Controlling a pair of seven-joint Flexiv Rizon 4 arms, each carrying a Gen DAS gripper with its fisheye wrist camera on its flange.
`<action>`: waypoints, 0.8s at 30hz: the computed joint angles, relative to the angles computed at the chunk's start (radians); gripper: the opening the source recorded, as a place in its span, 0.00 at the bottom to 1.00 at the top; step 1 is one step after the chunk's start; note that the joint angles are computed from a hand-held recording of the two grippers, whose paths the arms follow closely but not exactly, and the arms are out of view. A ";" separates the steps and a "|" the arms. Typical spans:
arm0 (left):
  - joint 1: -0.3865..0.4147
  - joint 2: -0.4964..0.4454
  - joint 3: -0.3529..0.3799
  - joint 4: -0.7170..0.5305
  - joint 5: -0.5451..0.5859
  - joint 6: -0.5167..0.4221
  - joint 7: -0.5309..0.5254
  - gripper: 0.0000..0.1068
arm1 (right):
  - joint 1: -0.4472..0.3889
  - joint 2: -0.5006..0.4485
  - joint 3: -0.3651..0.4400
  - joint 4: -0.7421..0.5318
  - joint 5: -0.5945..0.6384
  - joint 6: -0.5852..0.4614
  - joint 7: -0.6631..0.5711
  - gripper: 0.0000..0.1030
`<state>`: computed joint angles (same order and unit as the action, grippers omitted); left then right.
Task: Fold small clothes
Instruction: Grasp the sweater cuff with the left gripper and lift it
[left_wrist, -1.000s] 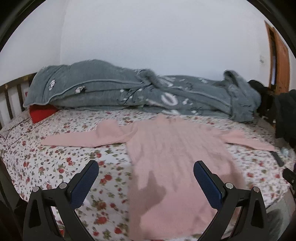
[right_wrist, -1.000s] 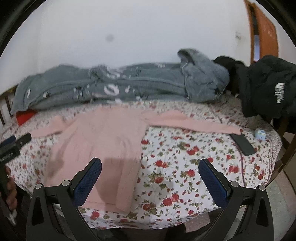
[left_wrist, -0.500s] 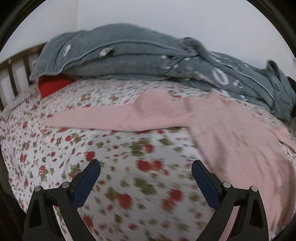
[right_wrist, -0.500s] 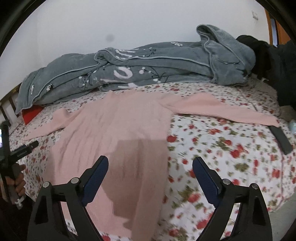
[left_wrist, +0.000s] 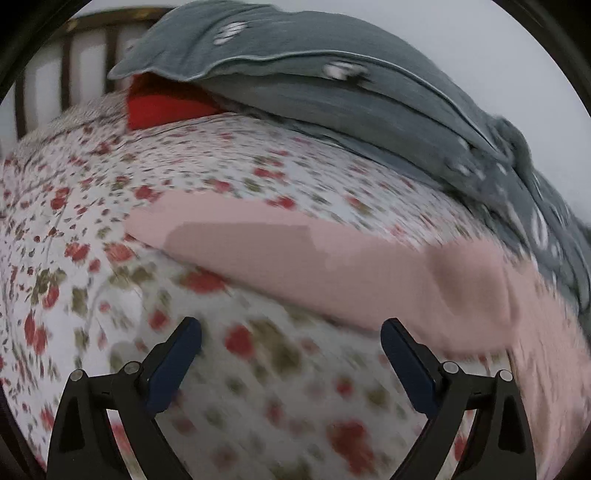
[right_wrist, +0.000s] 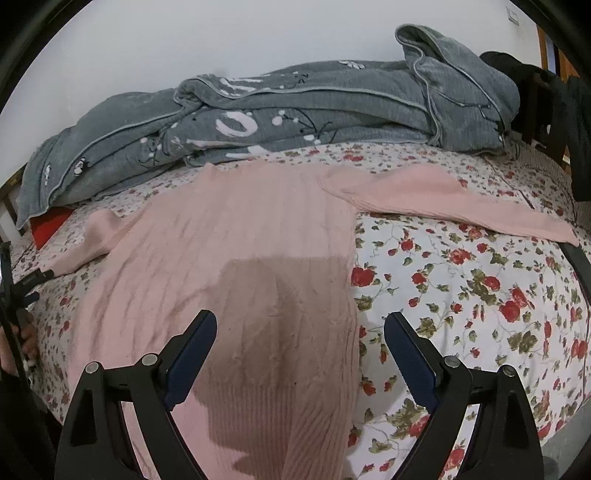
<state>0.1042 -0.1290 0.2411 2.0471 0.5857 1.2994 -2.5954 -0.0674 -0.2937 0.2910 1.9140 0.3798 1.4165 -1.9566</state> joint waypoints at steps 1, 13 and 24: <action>0.015 -0.004 0.006 0.008 -0.018 0.023 0.000 0.86 | 0.010 -0.004 -0.011 0.000 -0.011 0.003 0.013 0.89; -0.026 -0.095 0.105 -0.137 0.017 -0.138 -0.095 0.07 | -0.028 -0.057 0.003 -0.060 -0.052 0.025 0.021 0.89; -0.104 -0.032 -0.066 -0.373 0.187 -0.365 -0.126 0.06 | -0.125 -0.122 0.061 -0.276 -0.024 -0.077 -0.169 0.89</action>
<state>0.0005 -0.1611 0.1747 1.6738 0.7730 0.9341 -2.7209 -0.1923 -0.4154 0.3518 1.6379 0.3557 1.3394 -2.1255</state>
